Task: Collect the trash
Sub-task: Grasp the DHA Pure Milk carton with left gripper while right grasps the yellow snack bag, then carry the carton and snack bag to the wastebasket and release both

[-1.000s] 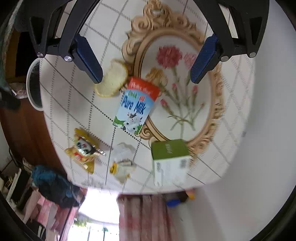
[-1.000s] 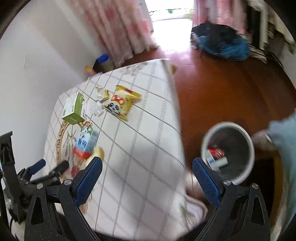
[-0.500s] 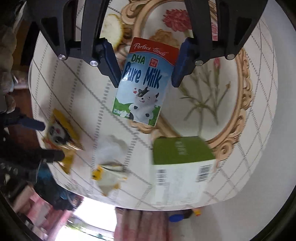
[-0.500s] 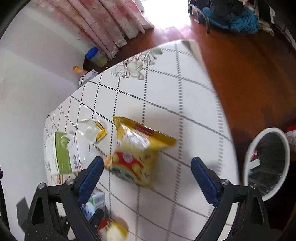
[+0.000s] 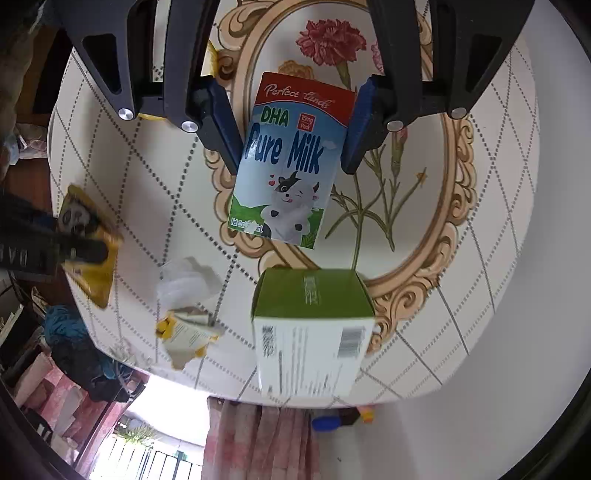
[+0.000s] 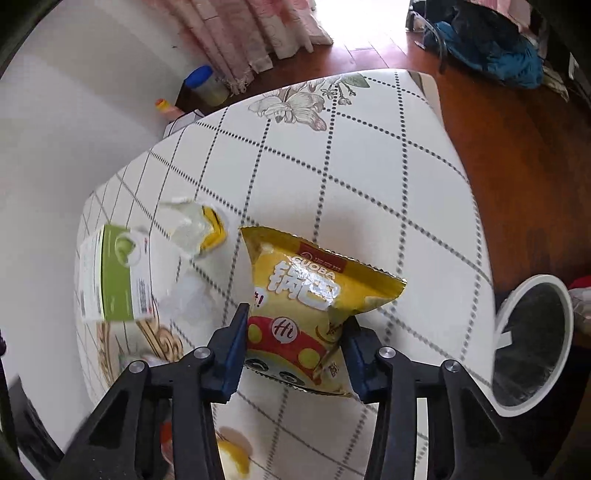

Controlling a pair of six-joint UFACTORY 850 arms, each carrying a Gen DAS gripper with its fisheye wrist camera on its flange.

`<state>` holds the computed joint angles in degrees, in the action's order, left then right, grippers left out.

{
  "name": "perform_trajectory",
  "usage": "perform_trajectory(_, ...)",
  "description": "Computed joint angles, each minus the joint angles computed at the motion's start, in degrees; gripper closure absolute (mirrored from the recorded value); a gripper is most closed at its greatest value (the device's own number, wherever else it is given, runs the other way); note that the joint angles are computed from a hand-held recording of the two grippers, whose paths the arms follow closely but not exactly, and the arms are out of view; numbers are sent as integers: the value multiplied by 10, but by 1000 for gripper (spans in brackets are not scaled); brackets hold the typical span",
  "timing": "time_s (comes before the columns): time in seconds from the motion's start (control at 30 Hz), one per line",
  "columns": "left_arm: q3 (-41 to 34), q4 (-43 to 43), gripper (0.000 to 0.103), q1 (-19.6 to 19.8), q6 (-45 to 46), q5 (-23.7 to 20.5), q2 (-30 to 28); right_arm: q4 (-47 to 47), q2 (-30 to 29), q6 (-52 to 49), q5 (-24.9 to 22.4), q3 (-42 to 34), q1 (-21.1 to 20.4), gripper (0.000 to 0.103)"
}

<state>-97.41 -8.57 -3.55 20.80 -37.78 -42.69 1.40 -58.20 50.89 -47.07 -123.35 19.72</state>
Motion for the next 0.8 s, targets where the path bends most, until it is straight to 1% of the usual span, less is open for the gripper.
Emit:
perform_trajectory(0.17,36,-22,52,2,29,29,45,-35,78,20,52,110,18,56)
perform_trajectory(0.27,70,-53,52,9,61,51,89,-88,117,46,67,155,34,56)
perform_trajectory(0.33,85,-74,52,13,83,57,110,-136,149,73,75,190,50,56)
perform_trajectory(0.53,123,-153,52,17,160,56,173,-236,240,158,96,283,84,56)
perform_trajectory(0.6,138,-190,52,18,191,47,199,-262,270,187,102,309,91,56)
perform_trajectory(0.73,158,-250,52,7,246,30,241,-319,346,259,111,380,103,56)
perform_trajectory(0.8,162,-271,52,-3,268,22,252,-346,385,296,112,414,108,56)
